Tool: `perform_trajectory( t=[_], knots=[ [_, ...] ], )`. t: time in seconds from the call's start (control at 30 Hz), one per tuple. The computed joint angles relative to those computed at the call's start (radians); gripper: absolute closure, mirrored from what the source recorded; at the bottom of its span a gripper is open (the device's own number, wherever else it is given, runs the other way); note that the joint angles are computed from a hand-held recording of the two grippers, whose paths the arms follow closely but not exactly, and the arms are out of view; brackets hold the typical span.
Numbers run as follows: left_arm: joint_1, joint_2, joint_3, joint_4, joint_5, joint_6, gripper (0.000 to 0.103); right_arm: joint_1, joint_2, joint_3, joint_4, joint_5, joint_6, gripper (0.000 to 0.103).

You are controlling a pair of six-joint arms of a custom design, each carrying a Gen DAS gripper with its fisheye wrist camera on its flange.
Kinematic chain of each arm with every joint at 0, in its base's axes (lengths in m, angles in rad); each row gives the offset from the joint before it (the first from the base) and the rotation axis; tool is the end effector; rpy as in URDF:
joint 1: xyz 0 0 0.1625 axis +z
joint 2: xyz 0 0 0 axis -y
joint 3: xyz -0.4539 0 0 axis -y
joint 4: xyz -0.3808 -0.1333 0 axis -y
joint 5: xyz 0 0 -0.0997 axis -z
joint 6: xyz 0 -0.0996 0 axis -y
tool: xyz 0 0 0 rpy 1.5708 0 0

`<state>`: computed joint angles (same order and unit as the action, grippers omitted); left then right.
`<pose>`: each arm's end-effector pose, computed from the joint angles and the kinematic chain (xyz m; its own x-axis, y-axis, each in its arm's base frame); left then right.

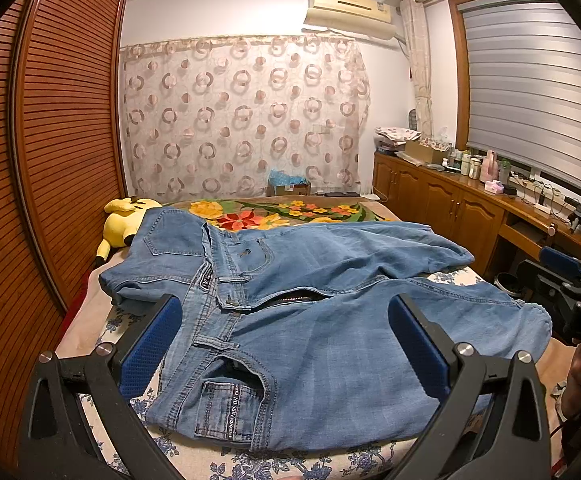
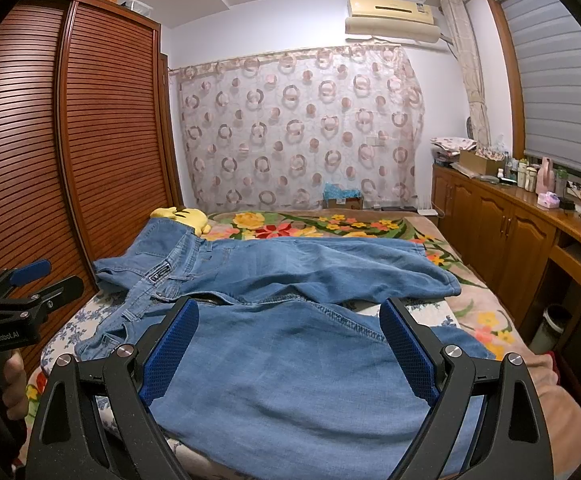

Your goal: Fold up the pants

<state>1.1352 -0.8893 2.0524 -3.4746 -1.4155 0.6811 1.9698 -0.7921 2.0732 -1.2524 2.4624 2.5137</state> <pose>-0.1086 -0.5858 0.1601 -0.5340 0.6716 -0.5136 0.8336 0.3169 -0.4524 0.2407 -0.4273 0.0192 -0.7064 0.3669 0.6053 -0.5265 0.2990 -0.7958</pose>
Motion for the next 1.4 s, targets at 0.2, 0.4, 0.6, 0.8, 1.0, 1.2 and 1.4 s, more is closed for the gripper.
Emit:
perform_trajectory(
  t=[0.2, 0.4, 0.6, 0.8, 1.0, 1.2, 1.4],
  knots=[
    [0.000, -0.001, 0.000, 0.001, -0.001, 0.000, 0.000, 0.000, 0.000, -0.001, 0.000, 0.001, 0.000, 0.010],
    [0.000, -0.001, 0.000, 0.001, -0.001, -0.001, 0.000, 0.000, 0.000, 0.000, 0.000, -0.002, 0.002, 0.010],
    [0.001, 0.001, 0.001, -0.004, -0.003, 0.001, 0.000, -0.003, 0.002, 0.003, -0.005, -0.009, -0.001, 0.010],
    [0.001, 0.001, 0.001, -0.003, -0.003, 0.001, 0.000, -0.002, 0.003, 0.002, -0.005, -0.008, 0.000, 0.010],
    [-0.003, -0.002, 0.005, 0.001, 0.005, -0.003, 0.000, -0.008, 0.002, -0.004, 0.024, -0.016, 0.014, 0.010],
    [0.009, 0.014, -0.020, 0.032, 0.020, -0.014, 0.000, -0.027, -0.005, -0.010, 0.075, -0.022, 0.035, 0.010],
    [0.043, 0.051, -0.068, 0.051, 0.060, 0.007, 0.000, -0.054, -0.015, -0.021, 0.145, -0.025, 0.068, 0.010]
  ],
)
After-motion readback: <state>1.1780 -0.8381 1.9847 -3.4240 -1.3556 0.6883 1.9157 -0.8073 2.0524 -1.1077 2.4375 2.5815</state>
